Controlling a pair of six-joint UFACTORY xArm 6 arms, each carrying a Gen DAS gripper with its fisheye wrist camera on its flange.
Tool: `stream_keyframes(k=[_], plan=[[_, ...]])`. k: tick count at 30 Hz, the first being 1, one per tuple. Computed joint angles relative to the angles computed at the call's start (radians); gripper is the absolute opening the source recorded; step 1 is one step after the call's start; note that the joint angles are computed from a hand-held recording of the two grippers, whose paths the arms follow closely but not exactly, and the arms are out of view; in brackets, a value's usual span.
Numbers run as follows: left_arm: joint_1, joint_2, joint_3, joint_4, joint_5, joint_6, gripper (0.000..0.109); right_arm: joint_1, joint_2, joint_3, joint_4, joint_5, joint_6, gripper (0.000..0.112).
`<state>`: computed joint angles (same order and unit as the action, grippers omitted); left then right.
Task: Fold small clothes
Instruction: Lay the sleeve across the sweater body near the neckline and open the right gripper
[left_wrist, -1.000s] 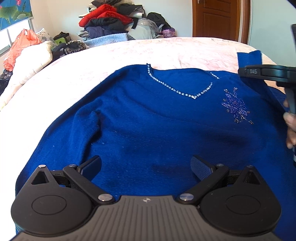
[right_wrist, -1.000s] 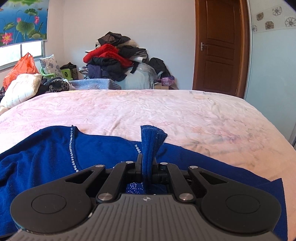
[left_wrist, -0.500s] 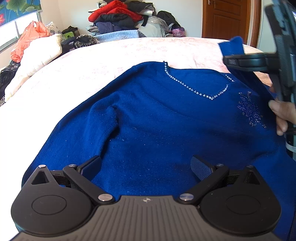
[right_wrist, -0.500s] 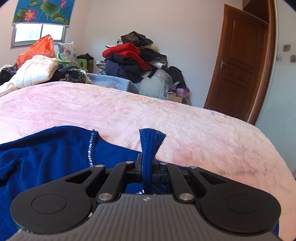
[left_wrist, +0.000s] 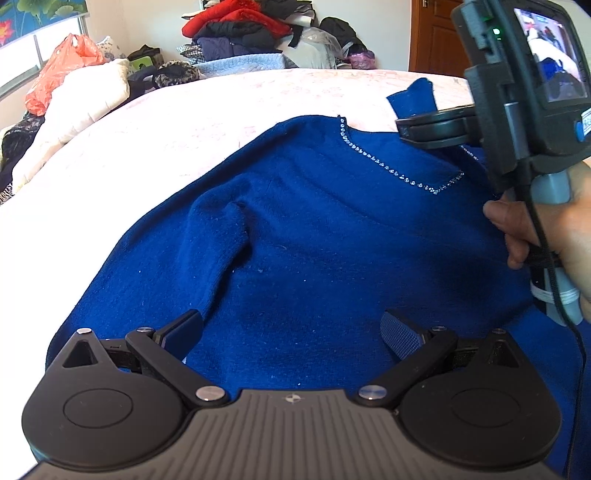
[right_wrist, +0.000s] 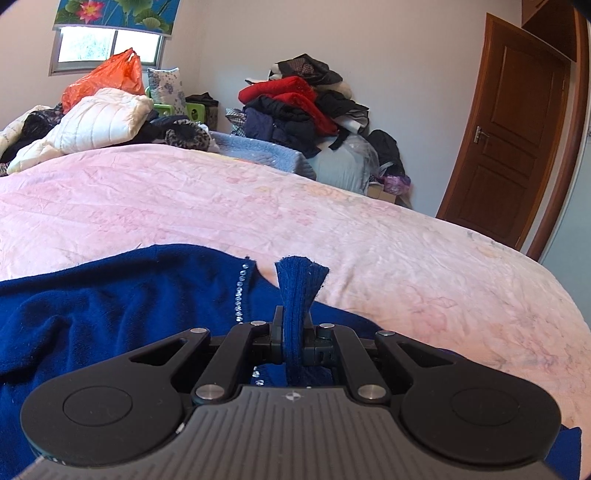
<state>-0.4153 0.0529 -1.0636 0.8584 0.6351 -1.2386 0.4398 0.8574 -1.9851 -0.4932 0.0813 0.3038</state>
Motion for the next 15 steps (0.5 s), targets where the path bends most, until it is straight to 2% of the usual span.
stream_keyframes(k=[8, 15], plan=[[0.007, -0.012, 0.013, 0.008, 0.005, -0.008, 0.103, 0.036, 0.034, -0.044, 0.099, 0.013, -0.108, 0.008], [0.019, -0.037, 0.039, 0.005, 0.009, -0.014, 0.103, 0.078, 0.077, -0.1, 0.276, 0.051, -0.258, 0.008]])
